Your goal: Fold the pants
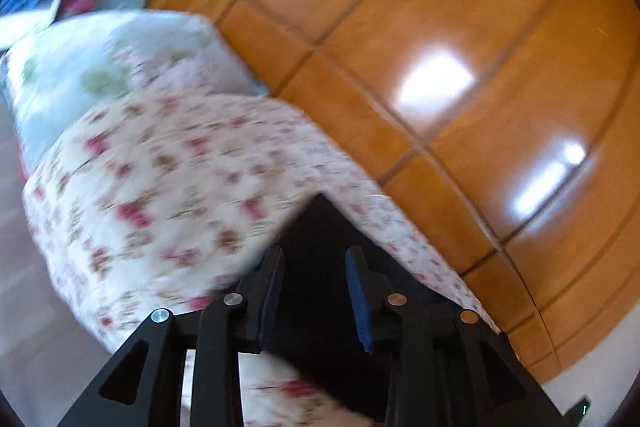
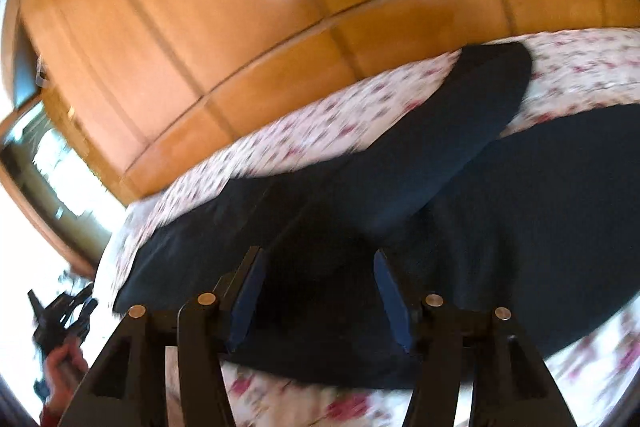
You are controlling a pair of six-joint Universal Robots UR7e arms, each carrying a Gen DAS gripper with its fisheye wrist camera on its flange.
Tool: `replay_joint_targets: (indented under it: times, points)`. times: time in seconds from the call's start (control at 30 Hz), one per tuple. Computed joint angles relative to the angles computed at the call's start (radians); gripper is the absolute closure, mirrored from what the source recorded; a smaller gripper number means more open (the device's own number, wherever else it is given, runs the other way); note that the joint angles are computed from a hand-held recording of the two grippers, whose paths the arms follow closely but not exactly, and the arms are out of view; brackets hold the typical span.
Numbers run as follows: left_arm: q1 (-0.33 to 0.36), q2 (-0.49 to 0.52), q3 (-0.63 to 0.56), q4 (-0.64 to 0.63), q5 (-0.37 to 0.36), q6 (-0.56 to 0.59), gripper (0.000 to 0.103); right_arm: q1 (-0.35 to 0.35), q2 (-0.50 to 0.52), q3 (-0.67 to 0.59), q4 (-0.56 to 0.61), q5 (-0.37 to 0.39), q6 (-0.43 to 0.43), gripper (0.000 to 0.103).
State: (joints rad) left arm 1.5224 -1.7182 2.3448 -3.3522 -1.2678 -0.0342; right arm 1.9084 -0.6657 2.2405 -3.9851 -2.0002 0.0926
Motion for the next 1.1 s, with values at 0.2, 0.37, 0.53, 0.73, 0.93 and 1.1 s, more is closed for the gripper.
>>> replay_joint_targets:
  times: [0.2,0.37,0.53,0.73,0.93,1.1]
  points:
    - [-0.105,0.072,-0.021,0.164,-0.108,0.023,0.061,-0.050,-0.075,-0.035,0.080,-0.051,0.048,0.045]
    - [-0.188,0.218,-0.061,0.320,-0.212,0.072,0.046,-0.058,-0.077,-0.030,0.077,-0.058,0.078,0.045]
    - [-0.270,0.420,-0.137,0.389,-0.274,0.148,0.046,-0.055,-0.081,-0.010,0.083,-0.082,0.060,0.045]
    - [-0.346,0.535,-0.166,0.456,-0.164,0.198,0.063,-0.053,-0.120,0.018,0.042,-0.106,0.051,0.045]
    - [-0.398,0.470,-0.057,0.386,-0.189,0.312,0.095,-0.073,-0.149,0.044,0.008,-0.130,0.056,0.045]
    - [-0.437,0.435,0.020,0.359,-0.142,0.387,0.095,-0.085,-0.156,0.045,0.006,-0.150,0.062,0.045]
